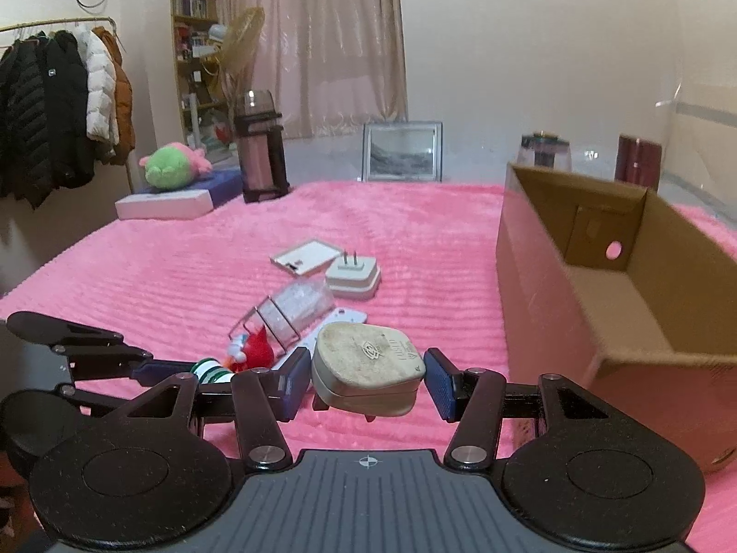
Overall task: Organize rigid objects
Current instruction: 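Carry the bottle with the left tool while the right tool carries the plug into the box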
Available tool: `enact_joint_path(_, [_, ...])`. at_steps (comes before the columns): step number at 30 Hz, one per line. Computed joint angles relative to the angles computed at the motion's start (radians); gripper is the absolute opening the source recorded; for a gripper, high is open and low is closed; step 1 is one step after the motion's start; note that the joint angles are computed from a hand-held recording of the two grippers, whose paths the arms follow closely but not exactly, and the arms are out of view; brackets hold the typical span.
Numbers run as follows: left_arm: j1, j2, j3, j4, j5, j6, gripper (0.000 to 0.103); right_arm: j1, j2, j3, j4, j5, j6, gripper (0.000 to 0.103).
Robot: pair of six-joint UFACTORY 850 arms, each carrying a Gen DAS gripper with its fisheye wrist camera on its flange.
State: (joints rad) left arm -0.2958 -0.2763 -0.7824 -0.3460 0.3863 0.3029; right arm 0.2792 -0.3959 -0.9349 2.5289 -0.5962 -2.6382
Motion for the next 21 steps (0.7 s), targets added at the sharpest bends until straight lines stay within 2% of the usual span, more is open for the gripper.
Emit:
enact_joint_path(12, [-0.023,0.072,-0.050,0.190,-0.068,-0.132,0.027,-0.085,0.124,0.061,-0.046,-0.028,-0.002,0.050])
enact_joint_path(21, [-0.061,0.031,-0.184,0.489,-0.123,-0.383,0.027,-0.207,0.149,0.027,-0.089,0.011,0.008,0.050])
